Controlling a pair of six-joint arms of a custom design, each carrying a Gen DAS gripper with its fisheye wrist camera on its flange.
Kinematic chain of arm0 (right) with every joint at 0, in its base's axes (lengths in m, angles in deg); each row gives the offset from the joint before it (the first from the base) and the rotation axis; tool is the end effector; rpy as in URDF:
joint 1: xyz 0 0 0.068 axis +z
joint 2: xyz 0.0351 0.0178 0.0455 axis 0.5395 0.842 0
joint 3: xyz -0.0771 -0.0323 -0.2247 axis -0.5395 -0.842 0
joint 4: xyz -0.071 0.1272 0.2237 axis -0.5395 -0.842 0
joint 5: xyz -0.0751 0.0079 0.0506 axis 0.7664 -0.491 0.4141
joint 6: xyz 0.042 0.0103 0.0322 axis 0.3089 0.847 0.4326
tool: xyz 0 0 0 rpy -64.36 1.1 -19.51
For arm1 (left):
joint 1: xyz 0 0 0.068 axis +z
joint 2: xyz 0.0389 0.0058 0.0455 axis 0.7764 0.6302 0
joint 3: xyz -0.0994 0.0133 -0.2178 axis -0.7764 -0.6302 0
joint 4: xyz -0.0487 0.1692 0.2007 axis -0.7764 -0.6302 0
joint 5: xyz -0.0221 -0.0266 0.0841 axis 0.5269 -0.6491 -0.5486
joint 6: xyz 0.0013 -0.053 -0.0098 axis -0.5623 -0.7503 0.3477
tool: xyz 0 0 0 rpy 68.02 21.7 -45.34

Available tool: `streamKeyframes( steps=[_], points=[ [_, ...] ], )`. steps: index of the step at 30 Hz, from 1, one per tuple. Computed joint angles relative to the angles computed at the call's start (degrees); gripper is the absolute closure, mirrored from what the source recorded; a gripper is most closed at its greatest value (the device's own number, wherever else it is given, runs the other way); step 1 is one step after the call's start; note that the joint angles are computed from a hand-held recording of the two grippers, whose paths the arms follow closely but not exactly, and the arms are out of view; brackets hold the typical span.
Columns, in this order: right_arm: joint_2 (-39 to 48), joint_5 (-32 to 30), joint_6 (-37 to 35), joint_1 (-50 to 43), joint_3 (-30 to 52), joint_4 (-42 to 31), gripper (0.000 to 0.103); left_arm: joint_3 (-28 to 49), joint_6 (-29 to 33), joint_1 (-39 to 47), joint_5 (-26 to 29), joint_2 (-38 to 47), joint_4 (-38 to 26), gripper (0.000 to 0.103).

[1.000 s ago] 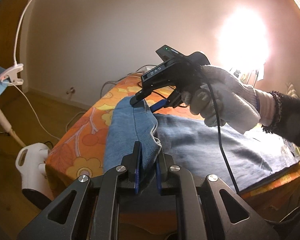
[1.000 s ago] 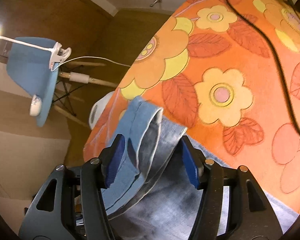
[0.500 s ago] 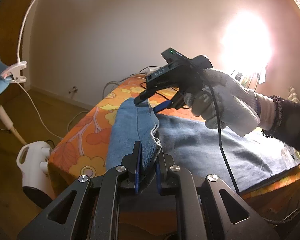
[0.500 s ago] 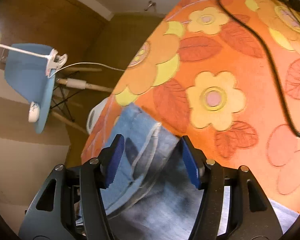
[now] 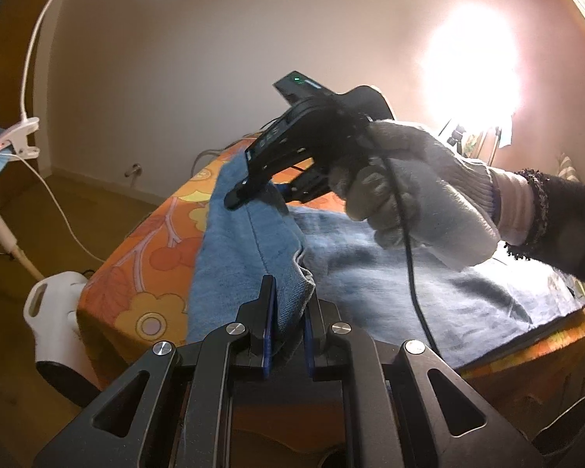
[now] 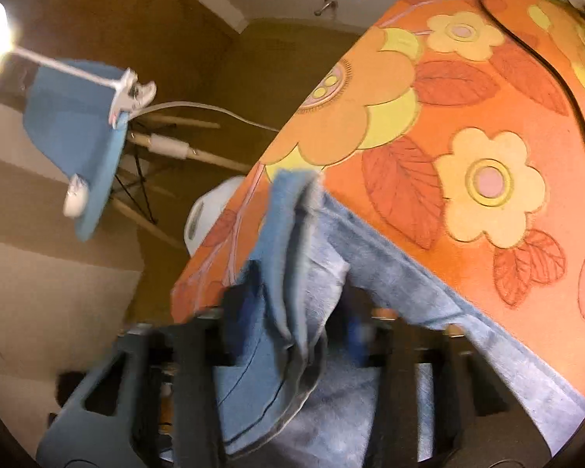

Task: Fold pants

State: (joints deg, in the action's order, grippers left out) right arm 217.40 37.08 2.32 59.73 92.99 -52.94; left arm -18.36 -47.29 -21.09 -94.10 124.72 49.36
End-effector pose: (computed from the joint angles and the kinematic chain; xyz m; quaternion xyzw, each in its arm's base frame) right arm 0.4382 0.2407 0.1480 -0.0183 0.9511 0.2917 0.1003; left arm 0.0831 -0.2009 0.1711 0.1727 0.8568 -0.2147 0.4359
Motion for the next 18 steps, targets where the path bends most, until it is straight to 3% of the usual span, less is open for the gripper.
streamKeyframes(
  steps=[4,10,18],
  points=[
    [-2.62,2.97,-0.61,1.48,-1.61,0.45,0.089,0.15,-1.25,-1.68,-0.65,-1.44,-0.81,0.092],
    [-15.35,4.41,1.34,0.81,-14.19,3.87,0.089,3.70,-1.10,-6.50,-2.68,-0.66,-1.97,0.092],
    [-32.01,8.85,3.52,-0.30,-29.13,2.91,0.090,9.51,-1.42,-13.90,-4.31,3.94,0.06,0.092]
  ],
)
